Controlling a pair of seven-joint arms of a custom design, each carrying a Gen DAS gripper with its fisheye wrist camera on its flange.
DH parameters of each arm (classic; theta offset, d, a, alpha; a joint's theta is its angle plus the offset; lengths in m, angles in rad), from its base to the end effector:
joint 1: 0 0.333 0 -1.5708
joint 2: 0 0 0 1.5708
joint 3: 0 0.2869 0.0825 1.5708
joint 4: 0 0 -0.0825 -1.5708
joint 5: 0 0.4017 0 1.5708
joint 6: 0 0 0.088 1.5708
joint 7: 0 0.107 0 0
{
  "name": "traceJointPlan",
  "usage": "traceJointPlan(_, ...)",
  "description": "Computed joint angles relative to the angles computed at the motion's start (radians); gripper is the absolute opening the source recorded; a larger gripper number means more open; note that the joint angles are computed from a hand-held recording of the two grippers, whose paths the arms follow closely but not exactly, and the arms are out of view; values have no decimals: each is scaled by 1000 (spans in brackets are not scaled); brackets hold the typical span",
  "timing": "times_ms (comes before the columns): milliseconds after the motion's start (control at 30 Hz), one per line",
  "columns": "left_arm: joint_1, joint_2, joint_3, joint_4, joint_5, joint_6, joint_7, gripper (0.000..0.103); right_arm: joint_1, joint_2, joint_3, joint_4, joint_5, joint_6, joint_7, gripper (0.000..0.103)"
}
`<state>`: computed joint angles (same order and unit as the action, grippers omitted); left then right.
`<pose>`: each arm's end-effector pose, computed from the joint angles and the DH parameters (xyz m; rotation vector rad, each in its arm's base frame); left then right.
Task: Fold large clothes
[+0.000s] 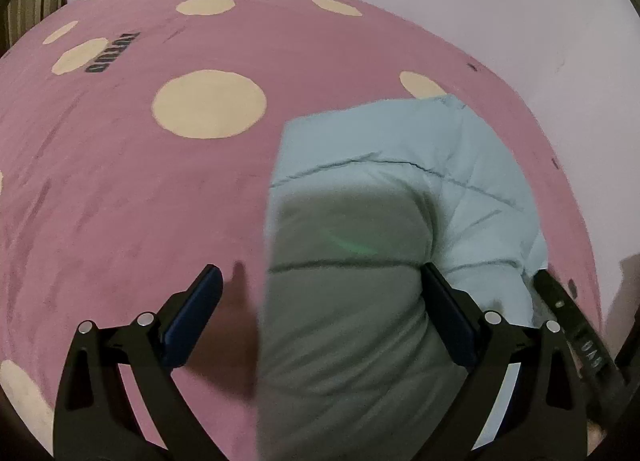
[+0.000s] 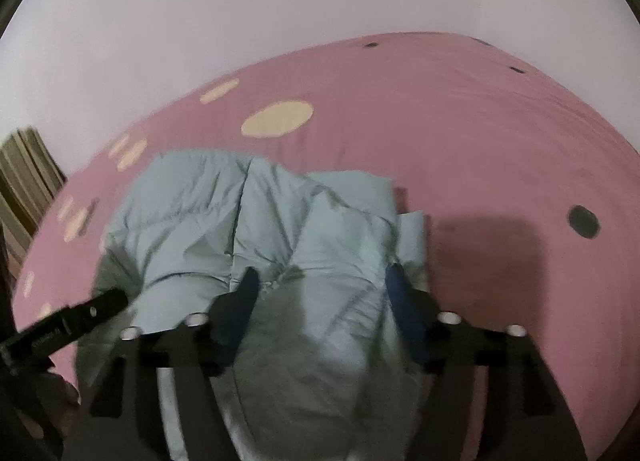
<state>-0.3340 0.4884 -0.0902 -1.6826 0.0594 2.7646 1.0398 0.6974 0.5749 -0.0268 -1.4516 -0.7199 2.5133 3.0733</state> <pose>0.6570 -0.2904 0.3506 -2.0918 1.9274 -0.8325 0.5812 0.4728 0.3710 -1.4409 2.0254 -0.5232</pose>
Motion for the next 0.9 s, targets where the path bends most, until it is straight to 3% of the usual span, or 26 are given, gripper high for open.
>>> traceJointPlan(133,43,-78,-34,-122,-58,85,40,97,-3,-104,-9,-138,-40,69,102,69)
traceJointPlan(267,138,-105,-141,-191,-245,129,160,97,-48,-143,21,-220,-17,158,137,70)
traceJointPlan(367,174,-103,-188,-211,-367,153,233,97,-68,-140,38,-247,20,195,129,73)
traceJointPlan(500,164,-92,-186,-207,-421,164,284,97,-74,-131,34,-277,41,262,162,76)
traceJointPlan(667,210,-62,-251,-188,-550,166,393,98,-54,-120,3,-294,48,332,195,78)
traceJointPlan(900,152,-52,-199,-180,-540,172,385,99,-26,-121,-32,-317,29,402,254,77)
